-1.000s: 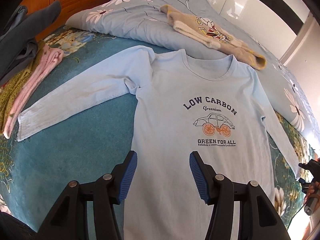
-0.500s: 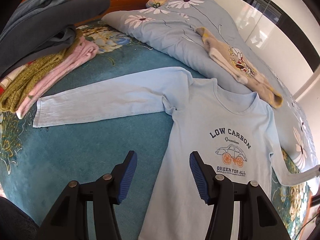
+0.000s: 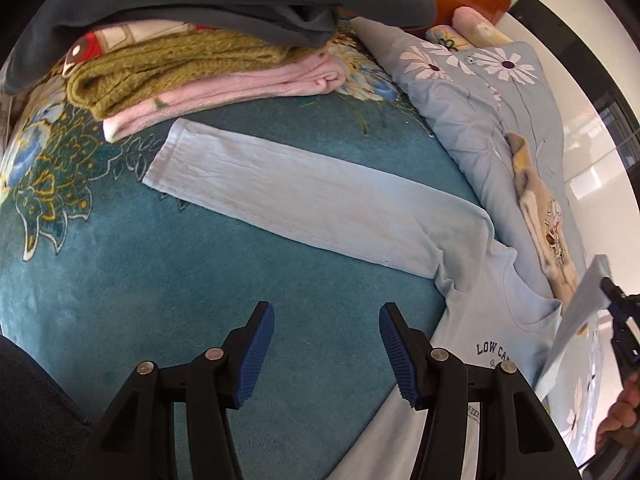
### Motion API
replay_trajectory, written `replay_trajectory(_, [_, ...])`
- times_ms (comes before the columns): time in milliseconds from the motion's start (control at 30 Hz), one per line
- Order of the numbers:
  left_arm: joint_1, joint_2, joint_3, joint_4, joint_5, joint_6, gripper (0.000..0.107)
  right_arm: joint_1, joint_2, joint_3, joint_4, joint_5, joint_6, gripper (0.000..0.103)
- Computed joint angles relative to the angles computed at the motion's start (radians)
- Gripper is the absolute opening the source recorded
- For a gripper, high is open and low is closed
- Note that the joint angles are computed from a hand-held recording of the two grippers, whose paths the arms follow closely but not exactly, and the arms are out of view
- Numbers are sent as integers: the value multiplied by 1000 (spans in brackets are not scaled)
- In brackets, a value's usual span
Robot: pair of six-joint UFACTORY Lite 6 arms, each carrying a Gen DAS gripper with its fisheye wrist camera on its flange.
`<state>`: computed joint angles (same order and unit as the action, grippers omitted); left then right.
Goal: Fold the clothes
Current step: 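Grasp a sleeve cuff with the right tool and fold it across the shirt front, then grasp the other sleeve cuff with the left tool and fold it across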
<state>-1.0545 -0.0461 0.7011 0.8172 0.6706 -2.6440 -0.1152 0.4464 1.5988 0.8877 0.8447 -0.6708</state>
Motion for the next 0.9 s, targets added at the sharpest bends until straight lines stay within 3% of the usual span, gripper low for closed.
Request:
replay_trajectory(167, [19, -27, -49, 5, -35, -17, 59, 247, 171, -12, -168, -161, 199, 4])
replay_trajectory(333, [48, -73, -114, 34, -84, -74, 59, 342, 276, 12, -292, -212, 323, 7])
replay_trajectory(367, [59, -80, -131, 43, -103, -92, 59, 336, 280, 16, -262, -196, 292, 9])
replay_trajectory(433, [84, -93, -167, 66, -145, -135, 60, 313, 285, 11, -158, -153, 185, 24])
replay_trajectory(467, [98, -110, -194, 77, -158, -166, 60, 289, 272, -11, -70, -119, 106, 42])
replay_trajectory(500, [113, -126, -220, 88, -170, -197, 60, 263, 240, -52, 10, -99, 40, 48])
replay_trajectory(567, [142, -158, -272, 109, -191, -257, 60, 212, 173, -135, 126, -58, -54, 50])
replay_trajectory(667, [142, -251, -321, 16, -56, -238, 60, 132, 64, -260, 175, 7, -151, 51])
replay_trajectory(767, [213, -306, -336, -143, 84, -77, 60, 31, -29, -385, 200, 71, -234, 51])
replay_trajectory(800, [264, -311, -348, -198, 95, -3, 60, -8, -56, -422, 204, 94, -255, 51])
replay_trajectory(900, [428, -277, -384, -290, 5, 175, 60, -134, -69, -488, 194, 162, -254, 51])
